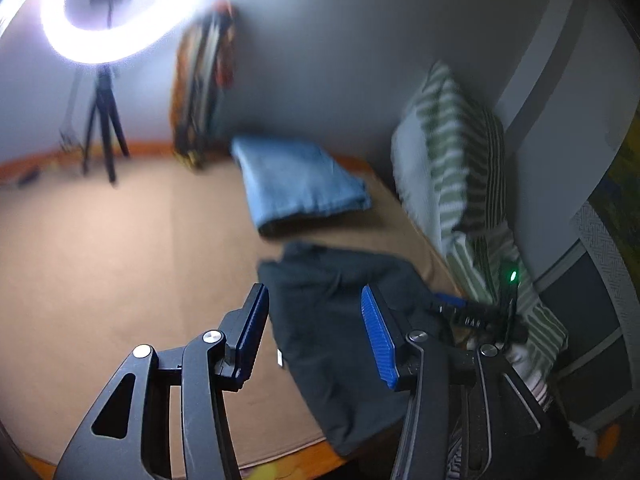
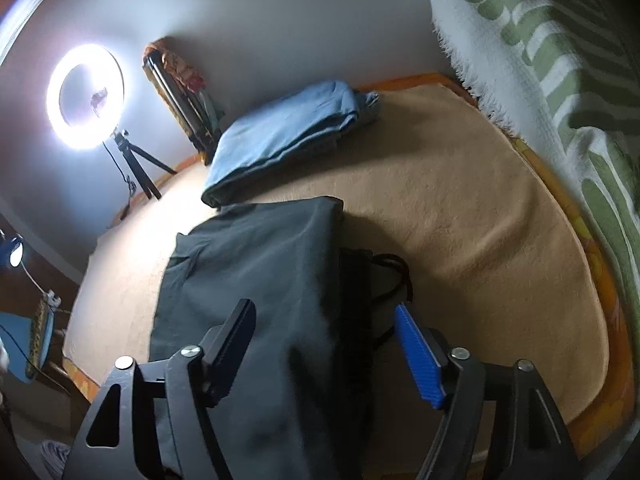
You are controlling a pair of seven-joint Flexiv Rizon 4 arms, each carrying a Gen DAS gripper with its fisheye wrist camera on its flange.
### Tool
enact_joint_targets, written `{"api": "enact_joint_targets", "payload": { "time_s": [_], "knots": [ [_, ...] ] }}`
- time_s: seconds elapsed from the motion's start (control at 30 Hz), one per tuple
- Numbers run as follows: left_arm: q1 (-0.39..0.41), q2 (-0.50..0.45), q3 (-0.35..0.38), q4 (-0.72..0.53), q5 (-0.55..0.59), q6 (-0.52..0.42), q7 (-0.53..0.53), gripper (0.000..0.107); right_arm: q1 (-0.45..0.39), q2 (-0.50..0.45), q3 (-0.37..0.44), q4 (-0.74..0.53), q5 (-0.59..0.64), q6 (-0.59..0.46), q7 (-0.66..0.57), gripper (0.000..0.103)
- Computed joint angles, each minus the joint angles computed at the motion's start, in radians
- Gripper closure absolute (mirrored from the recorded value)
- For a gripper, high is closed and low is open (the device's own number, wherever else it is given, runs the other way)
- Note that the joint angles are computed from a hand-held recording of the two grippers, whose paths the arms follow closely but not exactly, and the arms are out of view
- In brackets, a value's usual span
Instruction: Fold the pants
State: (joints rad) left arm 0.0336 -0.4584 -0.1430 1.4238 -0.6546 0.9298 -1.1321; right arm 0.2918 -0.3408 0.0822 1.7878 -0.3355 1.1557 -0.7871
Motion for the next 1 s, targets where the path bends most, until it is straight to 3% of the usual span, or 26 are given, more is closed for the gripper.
{"api": "enact_joint_targets", "payload": {
  "time_s": [0.1, 0.27, 0.5, 0.8, 0.93, 1.0],
  "knots": [
    [-0.021, -0.042, -0.002, 0.009, 0.025, -0.011, -0.013, 0.06, -0.004, -0.027, -0.002, -0.039, -0.019, -0.064, -0.052, 0.023],
    [-0.033, -0.114, 0.001, -0.019, 0.059, -0.047, -0.074, 0.06, -0.071, -0.065, 0.046, -0.087, 0.13, -0.058, -0.169, 0.015],
    [-0.034, -0.202, 0.018, -0.11, 0.119, -0.071, -0.199, 0.054, -0.141, -0.118, 0.123, -0.157, 0.328, -0.036, -0.342, 0.015],
    [-0.002, -0.256, -0.023, -0.147, 0.095, -0.083, -0.209, 0.054, -0.186, -0.167, 0.18, -0.234, 0.51, -0.059, -0.507, 0.01],
    [-0.002, -0.268, -0.036, -0.162, 0.09, -0.074, -0.184, 0.054, -0.186, -0.176, 0.181, -0.252, 0.543, -0.062, -0.541, 0.01],
    [-0.002, -0.276, -0.04, -0.17, 0.085, -0.07, -0.18, 0.054, -0.214, -0.186, 0.216, -0.279, 0.597, -0.087, -0.59, 0.02]
  ]
}}
